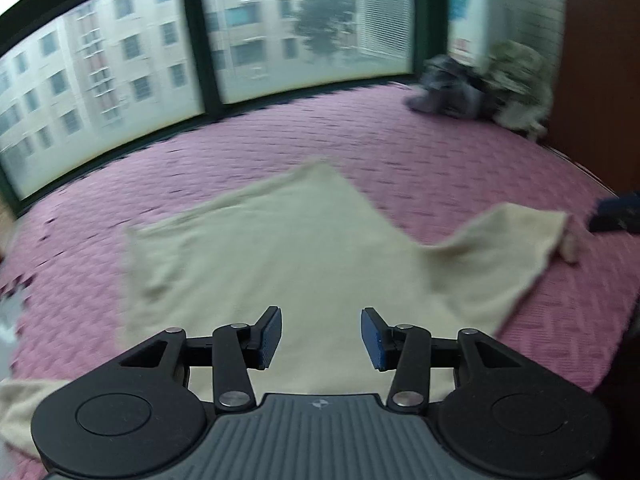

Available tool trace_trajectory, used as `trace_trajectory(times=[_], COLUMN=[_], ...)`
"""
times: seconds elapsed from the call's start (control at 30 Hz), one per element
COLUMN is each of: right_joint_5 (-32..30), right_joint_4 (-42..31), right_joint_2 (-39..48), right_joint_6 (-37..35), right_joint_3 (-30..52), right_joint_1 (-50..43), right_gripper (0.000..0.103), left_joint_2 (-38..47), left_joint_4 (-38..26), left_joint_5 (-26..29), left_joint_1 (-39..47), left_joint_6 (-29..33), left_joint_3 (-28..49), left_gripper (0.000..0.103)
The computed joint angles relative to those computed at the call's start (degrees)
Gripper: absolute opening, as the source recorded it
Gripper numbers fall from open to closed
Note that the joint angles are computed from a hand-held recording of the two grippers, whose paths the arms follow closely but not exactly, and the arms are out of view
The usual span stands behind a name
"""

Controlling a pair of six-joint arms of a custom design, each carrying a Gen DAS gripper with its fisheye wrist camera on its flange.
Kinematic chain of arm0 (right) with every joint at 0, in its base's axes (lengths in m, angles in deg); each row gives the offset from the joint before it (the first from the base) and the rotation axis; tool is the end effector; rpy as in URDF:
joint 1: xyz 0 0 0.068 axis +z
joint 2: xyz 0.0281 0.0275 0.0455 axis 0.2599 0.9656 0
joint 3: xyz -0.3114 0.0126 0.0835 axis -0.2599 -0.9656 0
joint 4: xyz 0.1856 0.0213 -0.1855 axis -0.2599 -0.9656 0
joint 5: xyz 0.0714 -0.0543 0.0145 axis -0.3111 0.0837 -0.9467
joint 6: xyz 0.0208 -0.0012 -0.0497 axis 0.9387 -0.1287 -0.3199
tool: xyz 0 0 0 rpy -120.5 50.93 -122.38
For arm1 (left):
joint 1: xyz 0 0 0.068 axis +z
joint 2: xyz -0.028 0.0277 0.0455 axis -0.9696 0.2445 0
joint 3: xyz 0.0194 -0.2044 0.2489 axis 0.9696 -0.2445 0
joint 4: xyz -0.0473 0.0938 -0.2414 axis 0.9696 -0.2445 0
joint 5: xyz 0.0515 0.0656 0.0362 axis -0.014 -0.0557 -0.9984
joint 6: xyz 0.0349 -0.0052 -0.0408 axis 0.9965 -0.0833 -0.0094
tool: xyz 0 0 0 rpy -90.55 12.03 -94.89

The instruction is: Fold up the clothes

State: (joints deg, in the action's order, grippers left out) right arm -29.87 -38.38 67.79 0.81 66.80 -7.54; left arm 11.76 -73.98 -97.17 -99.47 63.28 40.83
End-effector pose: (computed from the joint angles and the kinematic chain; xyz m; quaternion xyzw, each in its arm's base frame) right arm 0.1992 -0.0599 0.1510 -0.1962 0.8955 0.1353 0.3759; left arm 0.1324 -0.0468 0.1436 0.0470 0.9247 0.0220 0.3771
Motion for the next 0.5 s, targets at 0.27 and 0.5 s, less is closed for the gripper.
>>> trace_trajectory(times=[0.27, 0.5], right_joint_5=[2.0, 6.2], right_joint_4=[5.3, 12.8], right_joint_2=[4.0, 11.1], right_joint_6=[4.3, 9.2], right_joint_3=[0.9, 2.0], right_joint_1=[0.1, 1.0], right_gripper=[0.043, 0.042], left_joint_2=[12.6, 17.6], left_joint_4=[6.5, 9.7], left_joint_5=[-3.2, -2.6], left_joint_1=[-11.6, -15.2], left_joint_6=[-4.7, -5.7], left_joint_3=[2.9, 4.0], left_gripper=[0.055, 0.055])
